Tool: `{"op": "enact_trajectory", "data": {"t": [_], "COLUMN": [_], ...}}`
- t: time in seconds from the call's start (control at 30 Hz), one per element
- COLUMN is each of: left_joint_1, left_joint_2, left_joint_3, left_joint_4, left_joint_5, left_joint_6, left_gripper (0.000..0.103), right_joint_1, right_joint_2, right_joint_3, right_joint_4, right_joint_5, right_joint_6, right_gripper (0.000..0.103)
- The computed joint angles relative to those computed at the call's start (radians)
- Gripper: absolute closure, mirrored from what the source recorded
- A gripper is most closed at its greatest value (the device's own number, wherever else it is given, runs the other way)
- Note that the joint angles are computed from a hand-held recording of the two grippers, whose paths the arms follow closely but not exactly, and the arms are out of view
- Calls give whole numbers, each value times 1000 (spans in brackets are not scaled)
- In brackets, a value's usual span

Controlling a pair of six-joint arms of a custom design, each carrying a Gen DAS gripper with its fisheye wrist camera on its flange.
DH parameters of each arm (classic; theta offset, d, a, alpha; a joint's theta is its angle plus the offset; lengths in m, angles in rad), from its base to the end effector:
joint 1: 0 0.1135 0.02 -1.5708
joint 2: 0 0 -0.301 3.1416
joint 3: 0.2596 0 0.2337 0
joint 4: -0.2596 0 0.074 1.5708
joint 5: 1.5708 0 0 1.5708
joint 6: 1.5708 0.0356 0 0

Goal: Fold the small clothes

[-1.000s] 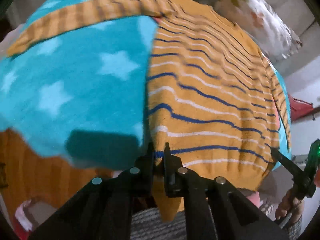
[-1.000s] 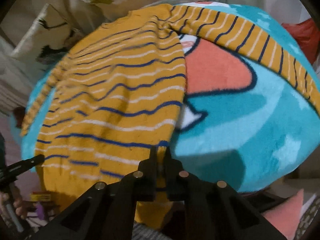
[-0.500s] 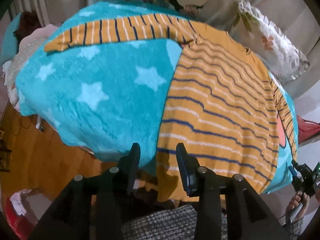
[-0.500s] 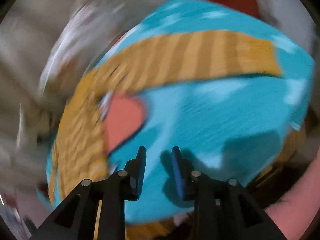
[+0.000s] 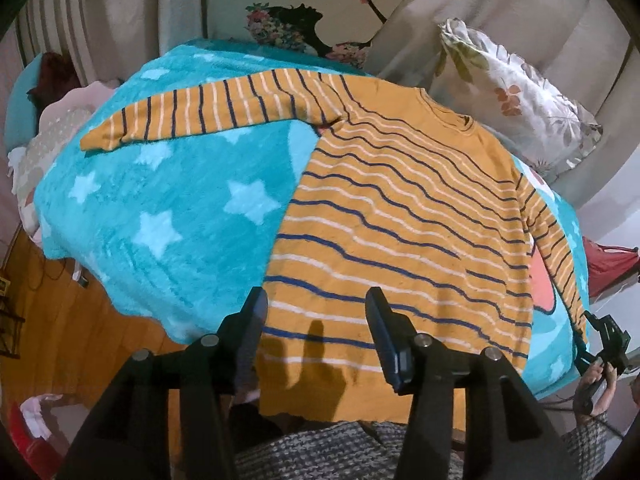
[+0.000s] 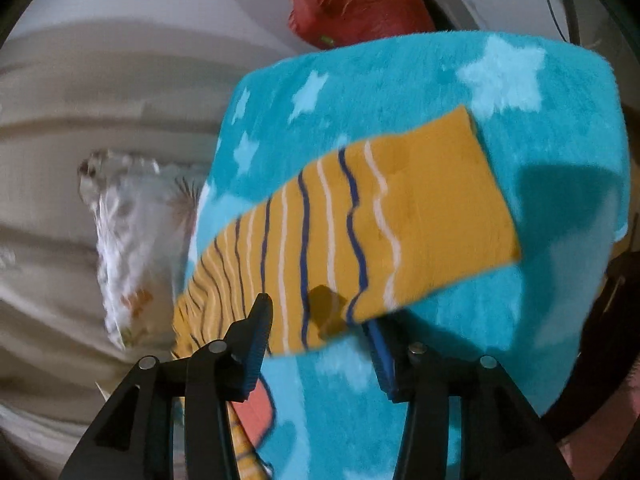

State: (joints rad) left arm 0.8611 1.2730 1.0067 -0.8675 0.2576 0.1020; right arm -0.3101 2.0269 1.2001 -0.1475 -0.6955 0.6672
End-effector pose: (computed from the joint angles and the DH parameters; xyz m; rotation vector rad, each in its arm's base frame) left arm 0.1445 0.1543 0.3014 -0.9068 2.4782 -0.0315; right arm 0.3942 -0.1024 0.1743 0.9251 2.3319 1.0255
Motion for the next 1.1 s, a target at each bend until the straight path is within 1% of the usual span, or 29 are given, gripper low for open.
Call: {"op": "enact_trajectory", "data": {"t": [0.03,0.07,0.1,0.17,0.27,0.33,0.43,0.53,0.63,0.7,0.83,0.97,1.1], "left_joint_1": [1,-4,-8,-13,-14,-17,-16,-6,13,42,102,179,247], "left_joint_2": [1,0,2,6,10,14,24,35,71,114,196,283,363], "left_joint_3": [1,2,0,-1,-2,-2,9,18,28,45,99,174,235], "left_joint_4": [-2,-6,-4,-3,-3,-2,-6,1,17,25,33,27,14], "left_joint_5": [1,-3,-9,-18,-26,-35,-44,-45,-30,3,58,94,107], "left_joint_6": [-1,-12,-23,-43,-61,-68,-64,-35,-2,20,65,140,204], "left_gripper": [53,53,53,53,53,53,53,53,53,53,53,52,51], "right_joint_1": [-1,-9,-17,-41,-73,-75,-32,35,143,213,390,582,761], "right_joint_2": [17,38,53,71,71,91,107,103,87,79,91,155,282], "right_joint_3": [46,86,116,174,268,374,492,548,566,569,628,767,998], "right_joint_4": [-54,-94,-123,-167,-232,-301,-380,-421,-436,-436,-471,-538,-651], "right_joint_5": [19,27,23,25,78,108,169,214,238,237,245,277,339], "right_joint_6": [-19,-43,-60,-80,-134,-170,-235,-294,-308,-304,-286,-286,-306], "right_gripper": [68,95,97,97,97,97,97,97,97,97,97,97,97]}}
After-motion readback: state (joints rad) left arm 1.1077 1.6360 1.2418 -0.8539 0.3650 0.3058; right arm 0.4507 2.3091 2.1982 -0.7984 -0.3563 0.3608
